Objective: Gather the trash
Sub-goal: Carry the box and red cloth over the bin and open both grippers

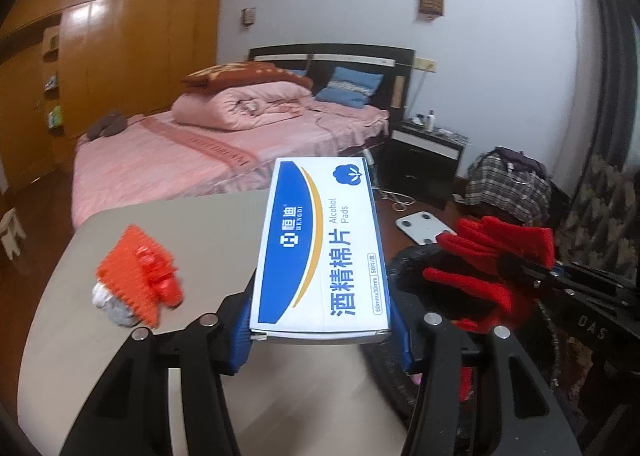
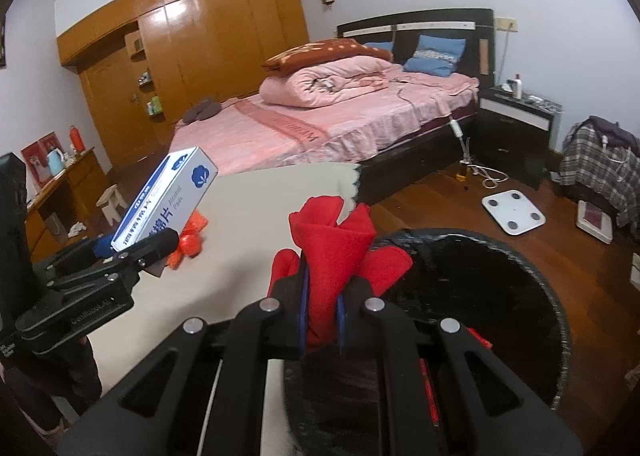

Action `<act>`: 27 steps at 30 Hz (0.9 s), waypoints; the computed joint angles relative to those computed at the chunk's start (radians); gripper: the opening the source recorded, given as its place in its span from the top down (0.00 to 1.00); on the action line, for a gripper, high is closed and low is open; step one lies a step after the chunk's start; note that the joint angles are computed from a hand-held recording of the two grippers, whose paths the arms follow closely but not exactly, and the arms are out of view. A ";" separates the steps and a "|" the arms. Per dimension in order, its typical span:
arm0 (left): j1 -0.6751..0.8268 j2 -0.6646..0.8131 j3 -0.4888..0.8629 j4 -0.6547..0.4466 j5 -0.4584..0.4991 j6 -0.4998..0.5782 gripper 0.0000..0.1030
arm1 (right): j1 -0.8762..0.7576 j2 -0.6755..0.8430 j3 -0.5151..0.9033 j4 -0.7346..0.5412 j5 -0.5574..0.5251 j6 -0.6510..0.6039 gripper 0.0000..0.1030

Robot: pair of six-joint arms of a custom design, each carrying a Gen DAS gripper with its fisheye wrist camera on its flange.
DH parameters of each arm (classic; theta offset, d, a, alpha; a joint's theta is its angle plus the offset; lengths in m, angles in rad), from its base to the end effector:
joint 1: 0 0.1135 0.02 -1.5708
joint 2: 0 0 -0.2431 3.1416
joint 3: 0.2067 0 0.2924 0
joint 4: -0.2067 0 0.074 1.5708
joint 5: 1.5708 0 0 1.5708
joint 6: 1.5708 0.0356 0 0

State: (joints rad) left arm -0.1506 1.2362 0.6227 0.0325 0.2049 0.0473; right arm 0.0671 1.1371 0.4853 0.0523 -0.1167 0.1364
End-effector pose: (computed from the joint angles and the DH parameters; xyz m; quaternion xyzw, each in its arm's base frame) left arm 0.2952 -0.0521 0.1677 0.1348 0.8663 -0.1143 0.4672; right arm 0.2712 0.0224 0.1465 0.0034 0.8833 0.0986 0.4583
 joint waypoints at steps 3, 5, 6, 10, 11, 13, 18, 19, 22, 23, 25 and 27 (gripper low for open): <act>-0.049 0.011 0.013 0.006 -0.008 -0.002 0.47 | -0.043 -0.040 -0.024 -0.016 -0.007 -0.015 0.90; -0.081 0.022 0.021 0.012 -0.012 -0.002 0.47 | -0.070 -0.061 -0.035 -0.025 -0.013 -0.027 0.90; -0.097 0.030 0.027 0.015 -0.013 -0.003 0.47 | -0.085 -0.068 -0.040 -0.028 -0.018 -0.034 0.90; -0.162 0.059 0.047 0.029 -0.030 -0.007 0.47 | -0.156 -0.104 -0.067 -0.040 -0.040 -0.062 0.90; -0.179 0.071 0.056 0.034 -0.033 -0.009 0.47 | -0.171 -0.099 -0.064 -0.040 -0.046 -0.067 0.90; -0.210 0.096 0.073 0.044 -0.039 -0.013 0.47 | -0.204 -0.107 -0.073 -0.044 -0.057 -0.080 0.90; -0.277 0.151 0.106 0.068 -0.058 -0.018 0.47 | -0.268 -0.114 -0.092 -0.045 -0.079 -0.103 0.90; -0.291 0.169 0.116 0.072 -0.060 -0.019 0.47 | -0.282 -0.113 -0.097 -0.043 -0.084 -0.109 0.90; -0.309 0.206 0.134 0.084 -0.060 -0.017 0.47 | -0.315 -0.102 -0.105 -0.033 -0.094 -0.122 0.90; -0.320 0.224 0.145 0.087 -0.064 -0.019 0.47 | -0.325 -0.100 -0.110 -0.030 -0.096 -0.125 0.90; -0.332 0.248 0.159 0.091 -0.066 -0.023 0.47 | -0.344 -0.089 -0.115 -0.022 -0.103 -0.131 0.90; -0.344 0.266 0.169 0.095 -0.063 -0.028 0.47 | -0.360 -0.075 -0.115 -0.013 -0.108 -0.137 0.89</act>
